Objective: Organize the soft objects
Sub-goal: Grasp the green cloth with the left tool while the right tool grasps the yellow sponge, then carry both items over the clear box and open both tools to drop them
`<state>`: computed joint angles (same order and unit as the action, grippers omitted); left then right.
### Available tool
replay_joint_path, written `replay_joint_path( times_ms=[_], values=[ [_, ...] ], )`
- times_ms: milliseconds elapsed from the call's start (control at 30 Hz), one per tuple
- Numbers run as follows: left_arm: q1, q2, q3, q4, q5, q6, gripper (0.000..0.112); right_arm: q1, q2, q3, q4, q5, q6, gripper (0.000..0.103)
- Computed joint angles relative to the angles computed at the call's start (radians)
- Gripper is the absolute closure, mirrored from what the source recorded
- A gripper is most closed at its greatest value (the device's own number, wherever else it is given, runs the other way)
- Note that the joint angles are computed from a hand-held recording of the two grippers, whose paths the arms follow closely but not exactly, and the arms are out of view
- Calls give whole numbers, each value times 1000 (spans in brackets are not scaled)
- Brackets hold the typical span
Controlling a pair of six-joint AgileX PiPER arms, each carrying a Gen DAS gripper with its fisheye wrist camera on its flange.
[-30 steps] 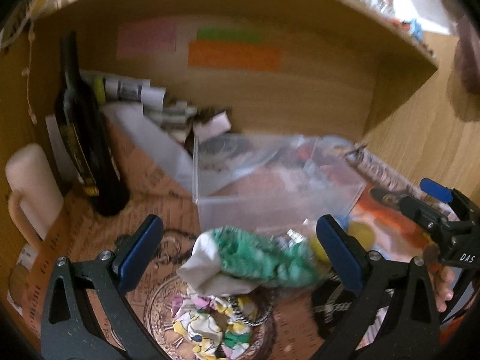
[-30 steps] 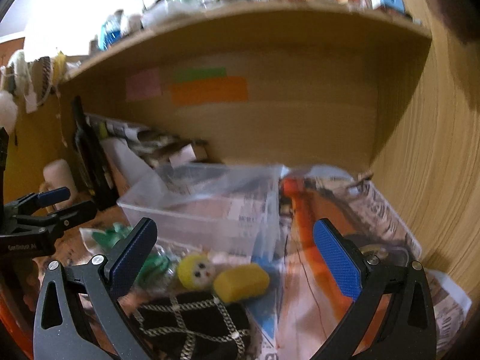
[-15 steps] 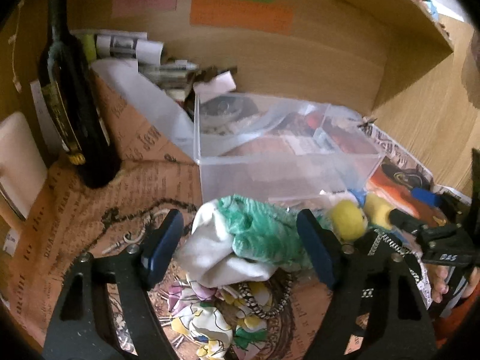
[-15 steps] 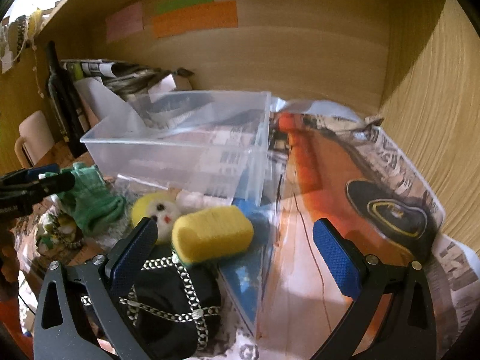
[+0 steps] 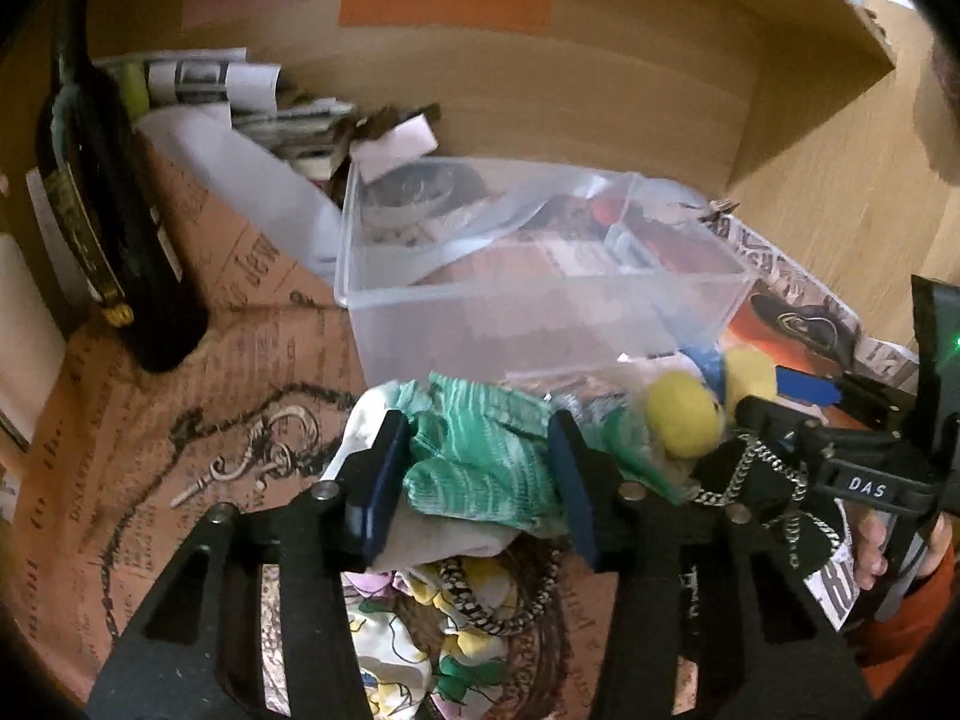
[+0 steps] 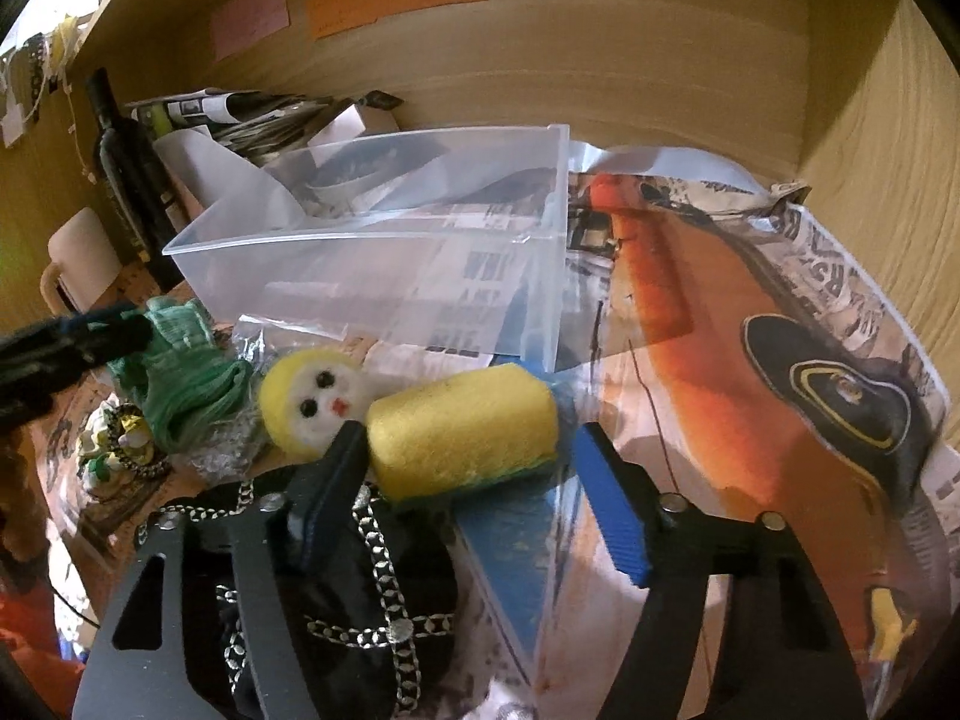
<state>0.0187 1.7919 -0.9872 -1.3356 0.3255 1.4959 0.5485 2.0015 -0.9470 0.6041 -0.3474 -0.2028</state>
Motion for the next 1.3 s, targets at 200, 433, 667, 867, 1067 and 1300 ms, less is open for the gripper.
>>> replay_joint_path(
  times_ms=[200,433,667,867,1067,1300],
  values=[
    [9,-10,32,-131,5,117,81,0,-5,25,-54,-41,62,50],
    [26,-60,41,-157,41,151,94,30,-55,83,6,-129,15,51],
    [29,-130,59,-256,55,246,96,59,-128,133,44,-213,-29,51],
    [25,-160,29,-329,61,309,96,65,-166,118,44,-238,-59,51],
    [9,-119,-55,-364,39,312,96,74,-173,57,39,-254,-110,51],
    [6,-18,-219,-139,11,49,96,54,-126,-77,82,-179,-216,51]
  ],
)
